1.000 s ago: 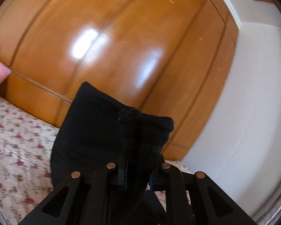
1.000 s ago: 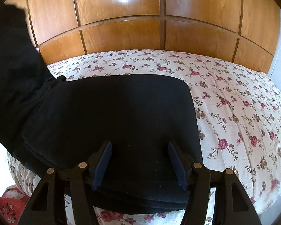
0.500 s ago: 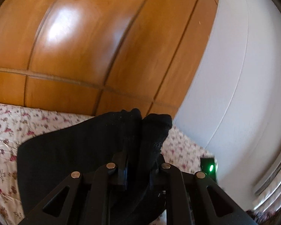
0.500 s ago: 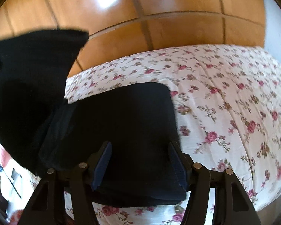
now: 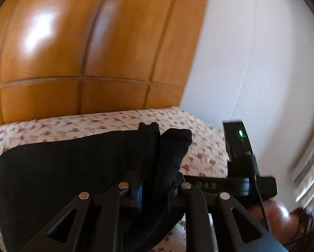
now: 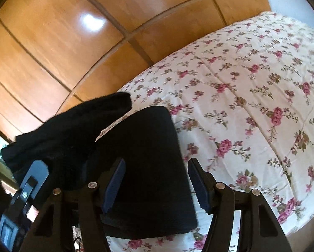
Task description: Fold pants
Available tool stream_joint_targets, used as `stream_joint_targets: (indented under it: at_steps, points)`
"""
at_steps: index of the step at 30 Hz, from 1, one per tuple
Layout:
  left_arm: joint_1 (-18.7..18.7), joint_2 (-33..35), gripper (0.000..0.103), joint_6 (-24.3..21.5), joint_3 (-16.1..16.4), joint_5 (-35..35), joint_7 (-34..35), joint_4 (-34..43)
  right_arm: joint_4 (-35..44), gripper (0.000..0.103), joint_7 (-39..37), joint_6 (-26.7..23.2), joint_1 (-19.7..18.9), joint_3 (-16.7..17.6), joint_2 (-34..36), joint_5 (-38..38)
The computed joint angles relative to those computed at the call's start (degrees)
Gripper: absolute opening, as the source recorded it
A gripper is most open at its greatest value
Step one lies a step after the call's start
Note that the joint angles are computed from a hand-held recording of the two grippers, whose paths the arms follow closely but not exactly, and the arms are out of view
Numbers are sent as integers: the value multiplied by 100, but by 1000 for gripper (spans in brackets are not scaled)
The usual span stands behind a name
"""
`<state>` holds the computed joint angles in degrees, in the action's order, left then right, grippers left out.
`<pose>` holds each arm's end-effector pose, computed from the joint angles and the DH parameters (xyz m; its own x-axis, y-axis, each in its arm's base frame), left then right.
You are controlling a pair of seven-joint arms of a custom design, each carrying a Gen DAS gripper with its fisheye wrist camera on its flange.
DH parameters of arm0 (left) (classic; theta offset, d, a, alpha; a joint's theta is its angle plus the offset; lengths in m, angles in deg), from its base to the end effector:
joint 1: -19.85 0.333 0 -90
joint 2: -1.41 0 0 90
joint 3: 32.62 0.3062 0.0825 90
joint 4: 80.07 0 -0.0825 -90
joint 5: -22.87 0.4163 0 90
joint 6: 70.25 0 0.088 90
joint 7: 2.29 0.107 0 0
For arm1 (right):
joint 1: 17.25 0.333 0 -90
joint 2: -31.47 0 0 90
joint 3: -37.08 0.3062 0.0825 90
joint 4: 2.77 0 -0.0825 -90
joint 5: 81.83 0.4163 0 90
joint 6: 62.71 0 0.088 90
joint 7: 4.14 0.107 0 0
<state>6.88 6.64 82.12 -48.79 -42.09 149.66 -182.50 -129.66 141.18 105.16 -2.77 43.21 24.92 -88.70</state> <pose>0.5954 -0.2952 0.5547 -0.7545 -0.6122 0.2365 -0.4502 0.2207 -0.8652 0.5455 0.2150 0.4993 -0.2507 -0.8072 -0.5344 -0.6659 0.5445 -0.5100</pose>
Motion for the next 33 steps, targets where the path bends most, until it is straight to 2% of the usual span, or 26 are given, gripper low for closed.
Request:
stream_joint_targets:
  at_steps: [2, 3, 5, 6, 8, 9, 11, 14, 16, 18, 20, 22, 25, 28, 30, 31, 32, 33]
  points:
    - [-103, 106, 19, 85, -9, 639, -421, 2, -99, 63, 163, 27, -58, -11, -54, -9]
    - [-130, 206, 25, 3, 11, 1039, -749, 34, -159, 63, 327, 24, -107, -2, -93, -30]
    - [-212, 451, 30, -536, 140, 2002, -1655, 195, -287, 63, 310, 158, -91, -65, -148, 170]
    - [-99, 447, 30, -555, 32, 2031, -1672, 119, -341, 63, 277, 232, -70, -99, -169, 315]
    - [60, 150, 34, -290, -144, 1348, -873, -262, -423, 65, 100, 443, 6, -173, -187, 624]
    - [92, 22, 36, -326, -154, 1095, -572, -373, -452, 65, -80, 555, 90, -231, -190, 845]
    - [178, -236, 38, -754, -70, 382, 138, -522, -435, 65, -531, 656, 282, -346, -165, 1277]
    - [179, -659, 38, -1140, 192, -392, 736, -844, -319, 65, -1206, 760, 526, -429, -79, 1790]
    - [142, -913, 38, -1070, 371, -714, 881, -1067, -202, 65, -2047, 878, 855, -600, 22, 2508]
    - [106, -1134, 38, -653, 509, -1027, 1046, -1303, -60, 65, -2790, 862, 1043, -665, 114, 3114]
    - [99, -1325, 38, -164, 647, -1260, 1082, -1525, 9, 65, -2864, 765, 907, -512, 162, 3083]
    - [154, -1395, 38, 139, 799, -1296, 824, -1654, 105, 65, -3284, 648, 919, -473, 230, 3441]
    - [332, -1429, 38, 150, 1004, -894, -24, -1852, 194, 65, -3393, 503, 781, -321, 317, 3431]
    - [495, -1446, 38, -207, 1198, -614, -563, -2052, 311, 65, -3928, 477, 787, -259, 392, 3833]
    - [581, -1458, 38, -662, 1312, -623, -663, -2119, 419, 65, -4550, 413, 828, -237, 423, 4331]
    - [613, -1468, 38, -799, 1337, -684, -644, -2149, 482, 65, -4574, 302, 793, -209, 463, 4260]
    - [620, -1407, 38, -827, 1320, -751, -615, -2081, 523, 62, -4399, 225, 739, -176, 509, 4030]
    - [639, -1436, 38, -896, 1315, -808, -555, -2083, 554, 51, -4149, 182, 689, -148, 574, 3783]
